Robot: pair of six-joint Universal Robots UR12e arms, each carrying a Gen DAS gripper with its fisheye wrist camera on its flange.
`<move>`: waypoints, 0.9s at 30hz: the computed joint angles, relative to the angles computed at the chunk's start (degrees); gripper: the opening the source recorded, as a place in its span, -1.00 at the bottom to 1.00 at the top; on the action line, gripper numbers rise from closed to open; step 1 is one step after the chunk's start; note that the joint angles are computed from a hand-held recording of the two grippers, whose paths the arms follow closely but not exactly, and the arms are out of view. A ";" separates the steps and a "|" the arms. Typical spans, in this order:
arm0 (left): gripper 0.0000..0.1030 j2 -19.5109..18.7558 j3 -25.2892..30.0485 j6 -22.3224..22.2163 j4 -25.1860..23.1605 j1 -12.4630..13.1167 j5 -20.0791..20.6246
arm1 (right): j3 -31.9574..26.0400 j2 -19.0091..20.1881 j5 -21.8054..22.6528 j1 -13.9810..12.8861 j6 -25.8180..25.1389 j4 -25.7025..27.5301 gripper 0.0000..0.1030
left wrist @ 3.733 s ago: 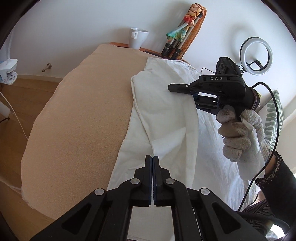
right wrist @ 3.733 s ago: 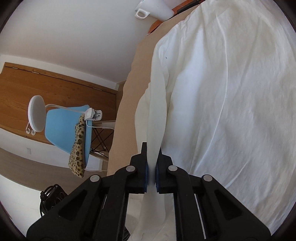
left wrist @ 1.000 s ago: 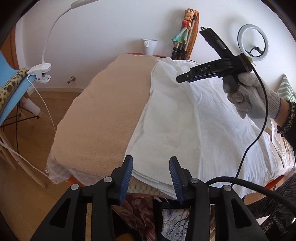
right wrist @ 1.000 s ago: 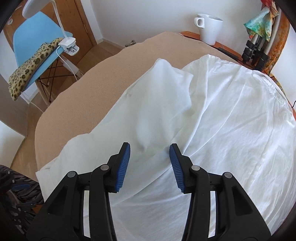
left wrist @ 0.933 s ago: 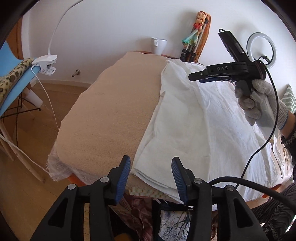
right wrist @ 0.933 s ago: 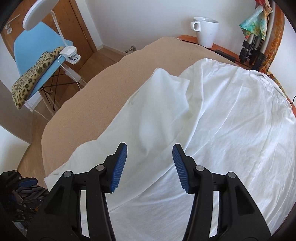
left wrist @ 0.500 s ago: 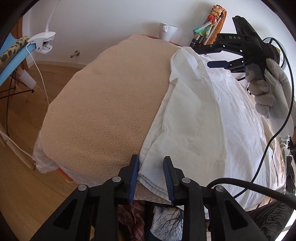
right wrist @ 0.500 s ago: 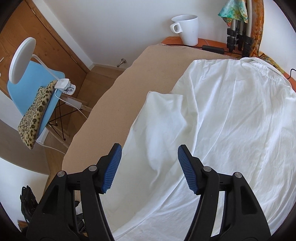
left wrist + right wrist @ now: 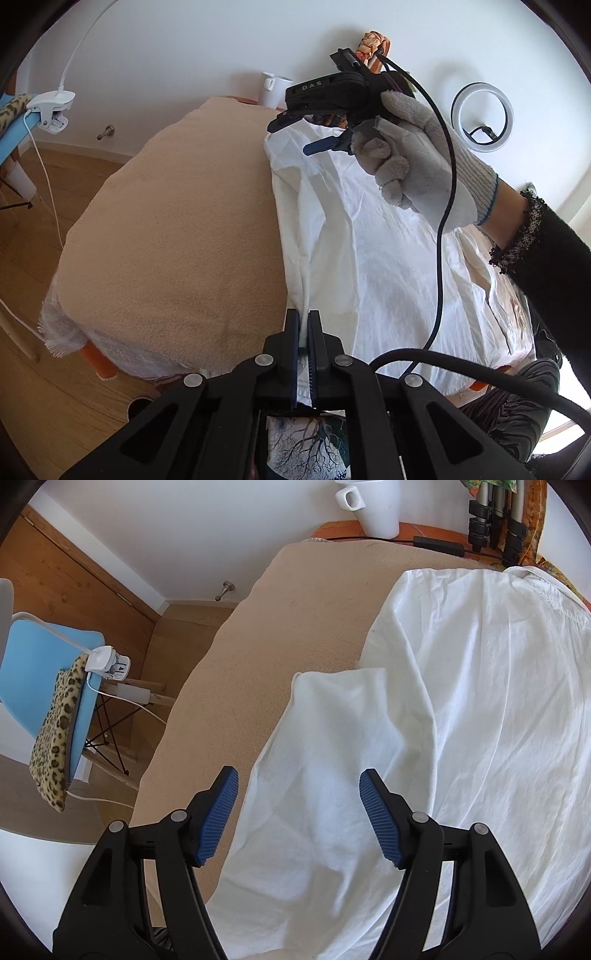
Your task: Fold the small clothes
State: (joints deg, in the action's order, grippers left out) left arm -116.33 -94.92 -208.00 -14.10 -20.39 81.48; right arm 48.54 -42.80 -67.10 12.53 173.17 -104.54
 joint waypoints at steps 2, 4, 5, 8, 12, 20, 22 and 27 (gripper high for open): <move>-0.99 -0.32 0.77 0.98 -0.16 -0.57 0.11 | -1.29 0.74 -0.90 0.38 0.73 0.99 0.39; -0.99 -0.60 1.44 1.88 -0.41 -0.88 -0.61 | -2.59 1.52 -1.47 0.88 1.14 1.54 0.40; -0.99 -0.71 1.73 2.41 -0.49 -1.07 -0.81 | -3.13 1.80 -2.01 1.15 1.17 1.76 0.39; -0.99 -1.09 2.77 4.64 -1.46 -1.73 -0.24 | -4.68 2.65 -5.15 2.31 0.33 2.83 0.39; -0.99 -1.41 3.52 6.08 -2.47 -2.11 -0.26 | -5.36 3.27 -10.63 3.91 -1.91 3.46 0.39; -0.99 -1.67 4.49 8.90 -2.97 -2.90 0.89 | -3.49 2.50 -12.18 3.30 -0.68 1.89 -0.60; -0.99 -1.82 4.88 9.71 -2.83 -3.21 0.89 | -2.57 1.87 -7.73 1.92 0.88 1.29 -0.76; -0.99 -2.39 6.12 12.35 -3.07 -4.13 0.43 | 3.90 -1.54 4.13 -1.94 4.13 -5.14 -0.84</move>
